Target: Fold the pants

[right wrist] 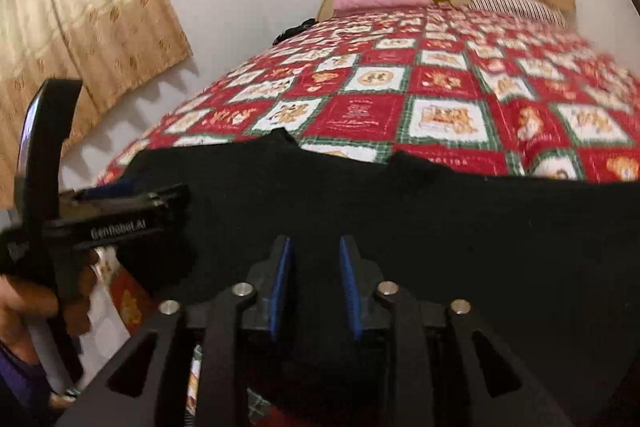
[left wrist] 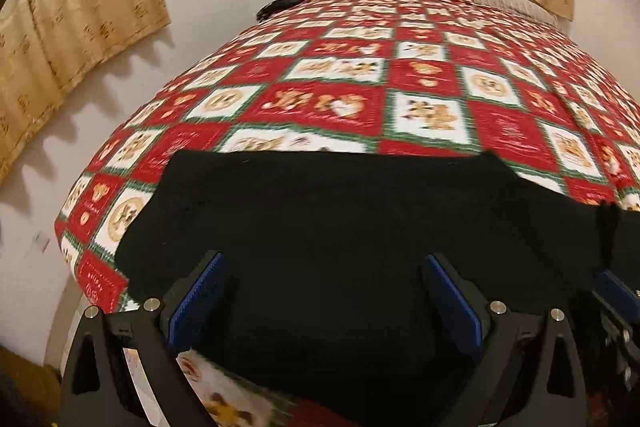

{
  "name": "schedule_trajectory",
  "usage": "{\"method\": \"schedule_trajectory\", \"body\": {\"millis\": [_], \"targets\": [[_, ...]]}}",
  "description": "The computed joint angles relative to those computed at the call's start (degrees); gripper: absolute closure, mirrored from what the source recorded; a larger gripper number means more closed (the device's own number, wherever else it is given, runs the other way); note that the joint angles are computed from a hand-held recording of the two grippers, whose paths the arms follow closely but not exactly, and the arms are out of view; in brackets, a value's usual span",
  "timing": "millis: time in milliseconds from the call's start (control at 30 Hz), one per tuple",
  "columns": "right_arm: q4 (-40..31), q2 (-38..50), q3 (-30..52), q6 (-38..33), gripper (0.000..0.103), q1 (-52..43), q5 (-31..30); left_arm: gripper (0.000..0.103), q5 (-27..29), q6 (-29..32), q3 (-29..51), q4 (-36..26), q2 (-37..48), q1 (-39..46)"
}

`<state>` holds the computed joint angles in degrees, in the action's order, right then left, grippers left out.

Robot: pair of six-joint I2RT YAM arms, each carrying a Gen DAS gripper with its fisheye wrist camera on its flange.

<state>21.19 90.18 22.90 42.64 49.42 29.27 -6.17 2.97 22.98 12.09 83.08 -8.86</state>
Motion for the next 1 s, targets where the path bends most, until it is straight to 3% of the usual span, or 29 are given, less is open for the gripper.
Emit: {"method": "schedule_trajectory", "body": {"millis": [67,367,700,1000], "targets": [[-0.6,0.9,1.0,-0.7,0.055,0.9,1.0,0.003,-0.6,1.0,0.0,0.6,-0.2,1.9],[3.0,2.0,0.3,-1.7,0.051,0.0,-0.1,0.003,0.0,2.7,2.7,0.1,1.0,15.8],[2.5,1.8,0.6,-1.7,0.049,-0.2,-1.1,0.003,-0.5,0.5,4.4,1.1,7.8,15.8],[1.0,2.1,2.0,-2.1,0.043,-0.3,-1.6,0.004,9.7,-2.9,5.5,0.5,10.1,20.9]]}}
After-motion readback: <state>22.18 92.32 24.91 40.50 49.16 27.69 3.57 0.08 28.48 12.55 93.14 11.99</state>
